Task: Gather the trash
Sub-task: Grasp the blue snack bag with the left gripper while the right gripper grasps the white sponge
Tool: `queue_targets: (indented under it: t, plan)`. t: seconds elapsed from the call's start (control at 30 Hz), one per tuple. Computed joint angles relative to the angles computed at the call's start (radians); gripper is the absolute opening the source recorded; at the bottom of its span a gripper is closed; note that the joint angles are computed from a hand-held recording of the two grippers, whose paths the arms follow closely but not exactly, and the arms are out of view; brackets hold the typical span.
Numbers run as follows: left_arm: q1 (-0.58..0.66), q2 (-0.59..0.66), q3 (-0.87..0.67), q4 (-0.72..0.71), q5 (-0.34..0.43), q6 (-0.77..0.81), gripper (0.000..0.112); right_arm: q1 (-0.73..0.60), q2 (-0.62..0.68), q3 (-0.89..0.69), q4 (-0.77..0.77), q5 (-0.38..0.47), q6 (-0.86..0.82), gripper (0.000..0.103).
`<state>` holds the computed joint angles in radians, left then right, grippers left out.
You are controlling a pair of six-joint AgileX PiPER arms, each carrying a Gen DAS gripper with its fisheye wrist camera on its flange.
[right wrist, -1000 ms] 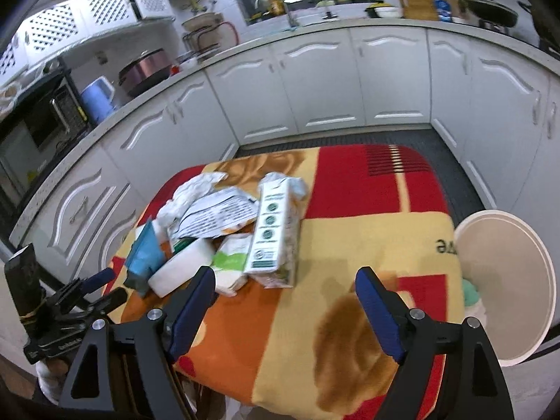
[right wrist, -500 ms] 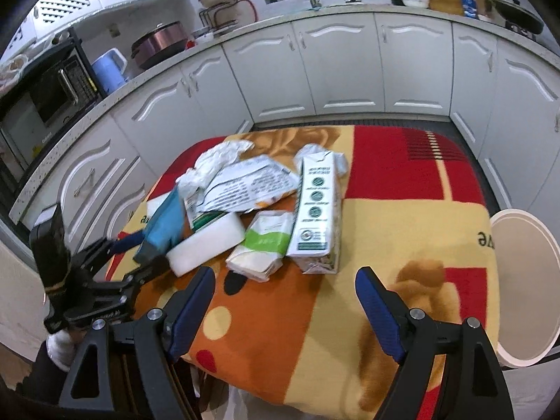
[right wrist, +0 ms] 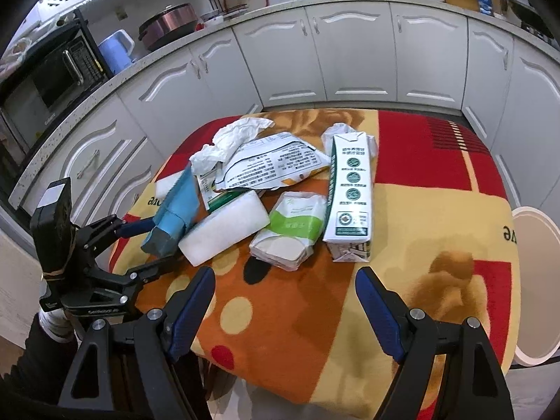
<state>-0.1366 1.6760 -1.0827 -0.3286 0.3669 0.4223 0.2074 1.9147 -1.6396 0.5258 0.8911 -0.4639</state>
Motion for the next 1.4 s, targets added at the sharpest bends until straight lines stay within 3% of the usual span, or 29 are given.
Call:
queue_targets:
  t: [0.1,0.13,0.17,0.23,0.33,0.5,0.8,0.87,0.93,0.97,1.2,1.4]
  plan:
    - [0.001,0.026,-0.023,-0.038,0.007,-0.002,0.07,0.01,0.017,-0.01,0.019,0.012,0.007,0.08]
    - [0.002,0.032,-0.026,-0.074,0.006,0.025,0.065,0.014,0.023,-0.013,0.031,0.021,0.007,0.08]
    - [0.006,0.037,-0.027,-0.124,0.009,0.068,0.053,0.018,0.027,-0.014,0.042,0.026,0.005,0.08]
    - [0.01,0.04,-0.026,-0.152,0.007,0.069,0.051,0.024,0.029,-0.01,0.058,0.027,0.006,0.08]
    - [0.053,0.022,-0.008,-0.305,0.034,0.154,0.045,0.03,0.041,-0.017,0.092,0.035,0.01,0.08]
    - [0.123,-0.074,0.068,-0.471,0.052,0.243,0.043,0.051,0.085,-0.054,0.155,0.063,0.012,0.08]
    - [0.175,-0.183,0.168,-0.508,0.038,0.233,0.042,0.104,0.253,-0.207,0.251,0.057,0.15,0.079]
    - [0.178,-0.19,0.177,-0.513,0.039,0.232,0.042,0.109,0.291,-0.242,0.254,0.057,0.193,0.068]
    - [0.175,-0.197,0.187,-0.513,0.031,0.228,0.042,0.107,0.333,-0.281,0.275,0.094,0.198,0.044]
    - [0.167,-0.2,0.189,-0.488,0.019,0.203,0.042,0.104,0.34,-0.283,0.288,0.106,0.189,0.041]
    - [0.141,-0.197,0.195,-0.477,-0.001,0.176,0.041,0.104,0.195,-0.134,0.282,0.06,0.015,0.038]
    - [0.125,-0.192,0.179,-0.493,0.017,0.166,0.033,0.083,0.078,-0.034,0.258,0.038,-0.091,0.038]
